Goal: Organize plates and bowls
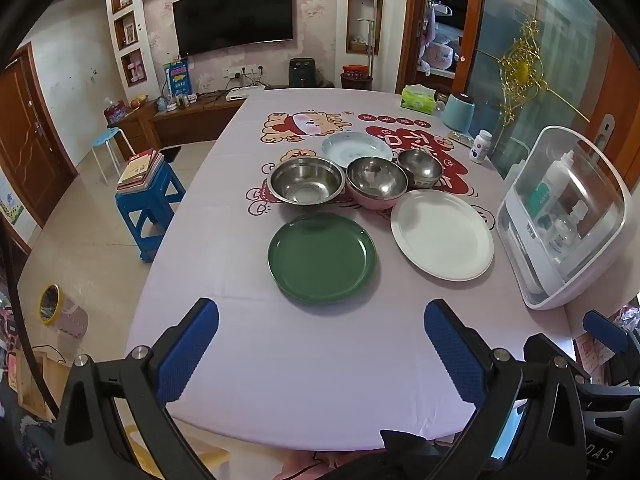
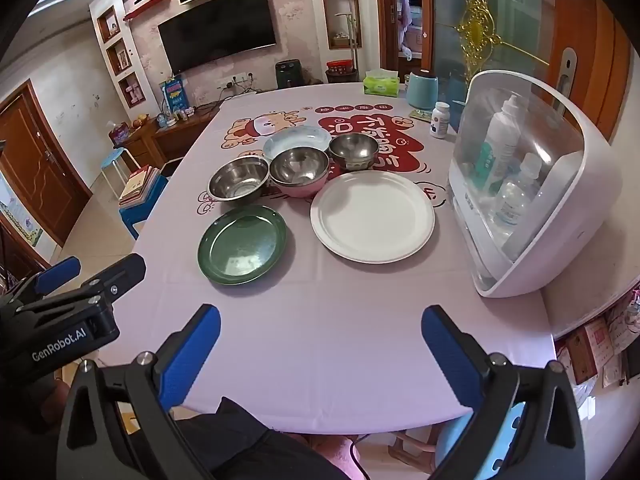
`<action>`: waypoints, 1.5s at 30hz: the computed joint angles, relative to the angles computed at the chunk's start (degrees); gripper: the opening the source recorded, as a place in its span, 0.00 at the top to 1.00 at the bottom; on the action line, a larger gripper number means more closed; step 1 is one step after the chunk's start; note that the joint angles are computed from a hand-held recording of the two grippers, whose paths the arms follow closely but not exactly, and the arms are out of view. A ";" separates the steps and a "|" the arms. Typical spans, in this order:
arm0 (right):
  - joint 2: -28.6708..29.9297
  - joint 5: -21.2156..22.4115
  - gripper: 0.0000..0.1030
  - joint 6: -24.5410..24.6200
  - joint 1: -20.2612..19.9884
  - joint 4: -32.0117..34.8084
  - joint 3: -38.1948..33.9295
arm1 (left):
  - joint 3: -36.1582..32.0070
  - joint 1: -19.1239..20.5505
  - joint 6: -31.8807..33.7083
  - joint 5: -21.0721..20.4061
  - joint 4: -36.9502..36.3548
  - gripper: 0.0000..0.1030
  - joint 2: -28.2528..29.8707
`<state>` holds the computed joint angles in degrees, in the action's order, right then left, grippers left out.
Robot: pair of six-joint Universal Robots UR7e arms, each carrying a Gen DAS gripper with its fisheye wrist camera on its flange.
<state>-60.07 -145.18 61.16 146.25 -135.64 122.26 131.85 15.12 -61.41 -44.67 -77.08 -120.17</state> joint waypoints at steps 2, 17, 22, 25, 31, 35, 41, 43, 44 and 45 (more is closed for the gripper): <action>0.17 -0.52 0.02 0.30 0.16 0.45 -0.17 | -0.01 0.05 0.27 -0.11 -0.07 0.01 -0.02; 0.76 -0.50 0.02 0.60 0.53 0.78 -0.84 | -0.57 0.06 -0.19 0.82 0.79 0.01 -0.24; 0.92 -0.59 0.02 0.77 0.61 0.81 -0.96 | -0.62 -0.04 -0.11 0.95 0.70 0.01 -0.32; 0.99 -0.60 0.02 0.81 0.66 0.87 -1.04 | -0.90 0.07 0.33 1.20 0.70 0.01 -0.49; 1.22 -0.59 0.02 0.84 0.74 0.73 -1.18 | -1.11 -0.02 0.25 1.40 1.09 0.01 -0.59; 1.56 -0.61 0.02 1.27 0.85 1.07 -1.55 | -1.10 0.03 0.39 1.52 1.02 0.01 -0.69; 1.98 -0.53 0.02 1.43 1.00 1.12 -1.90 | -1.90 0.88 1.26 1.90 1.47 0.01 -1.11; 2.02 -0.32 0.02 1.73 1.02 1.43 -2.08 | -2.06 1.09 1.67 2.00 1.33 0.01 -1.09; 2.05 -0.27 0.02 1.98 1.06 1.73 -2.22 | -2.07 1.15 1.80 1.99 1.27 0.01 -1.11; 2.64 -0.37 0.02 1.41 0.64 0.63 -2.24 | -1.98 1.00 1.50 1.95 1.39 0.01 -1.07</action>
